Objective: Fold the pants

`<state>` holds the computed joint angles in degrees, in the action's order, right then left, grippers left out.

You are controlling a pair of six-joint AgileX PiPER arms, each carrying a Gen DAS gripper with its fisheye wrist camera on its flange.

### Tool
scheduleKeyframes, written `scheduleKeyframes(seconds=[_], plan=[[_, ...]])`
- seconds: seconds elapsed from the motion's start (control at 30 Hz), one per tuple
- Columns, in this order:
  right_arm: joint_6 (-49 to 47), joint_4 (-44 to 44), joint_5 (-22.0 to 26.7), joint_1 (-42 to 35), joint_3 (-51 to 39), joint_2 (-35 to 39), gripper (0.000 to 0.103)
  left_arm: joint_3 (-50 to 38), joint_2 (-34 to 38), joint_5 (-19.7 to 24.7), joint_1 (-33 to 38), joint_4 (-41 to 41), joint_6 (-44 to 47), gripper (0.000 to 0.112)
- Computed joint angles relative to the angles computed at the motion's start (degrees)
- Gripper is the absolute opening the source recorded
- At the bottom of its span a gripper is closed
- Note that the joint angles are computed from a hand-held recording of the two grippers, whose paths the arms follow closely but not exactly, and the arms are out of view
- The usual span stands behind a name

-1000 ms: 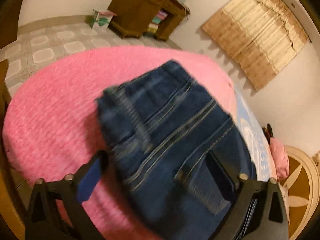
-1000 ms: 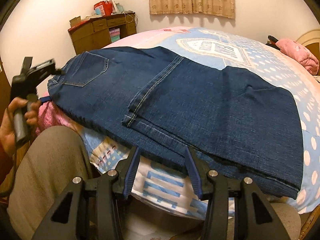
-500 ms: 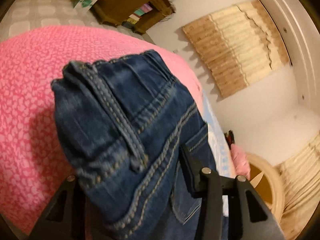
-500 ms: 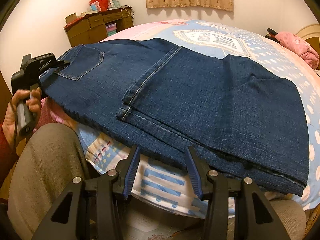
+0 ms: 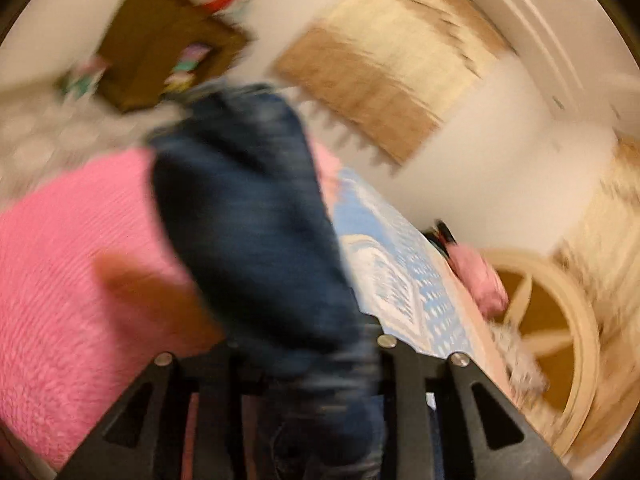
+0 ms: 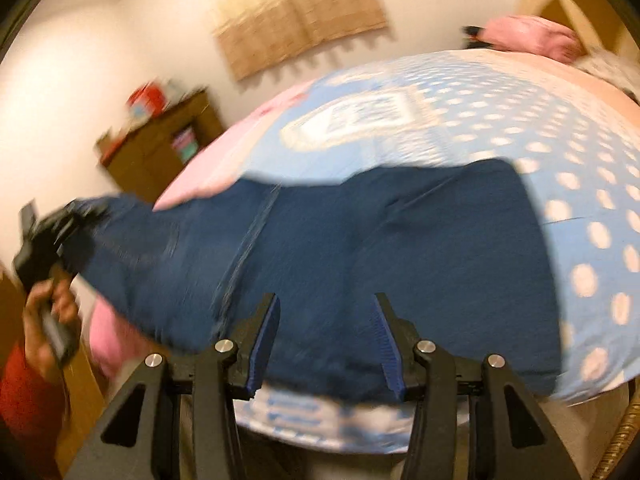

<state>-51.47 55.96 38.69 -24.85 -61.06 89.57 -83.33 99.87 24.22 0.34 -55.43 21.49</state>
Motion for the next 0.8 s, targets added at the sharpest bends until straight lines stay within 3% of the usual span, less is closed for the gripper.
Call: scheduleKeyframes(seconds=[0.07, 0.2, 0.33, 0.47, 0.57, 0.67, 0.8], plan=[[1.92, 0.56, 2.02, -3.63, -2.48, 1.55, 0.049, -4.51, -0.34, -0.19, -5.99, 9.00, -3.80, 0.028], [4.70, 2.32, 8.23, -11.73, -8.39, 6.54, 0.049, -12.40, 1.87, 2.08, -16.47, 19.58, -6.60, 0.028], [7.14, 3.19, 14.60, -17.33, -13.52, 11.67, 0.049, -21.37, 8.57, 5.69, -27.30, 28.14, -8.88, 0.028], [7.61, 4.53, 17.43, -21.37, -14.26, 14.36, 0.049, -31.13, 19.11, 9.88, -36.53, 41.98, -18.18, 0.028], [7.68, 5.26, 19.06, -24.36, -13.80, 16.01, 0.049, -38.83, 27.15, 14.95, -41.59, 53.91, -25.74, 0.028], [7.37, 5.71, 20.81, -26.52, -13.97, 17.78, 0.049, -42.02, 30.35, 17.43, -44.16, 60.94, -28.55, 0.027], [8.13, 6.25, 20.81, -27.63, -14.53, 19.79, 0.049, -46.49, 32.49, 21.16, -45.11, 63.88, -28.98, 0.028]])
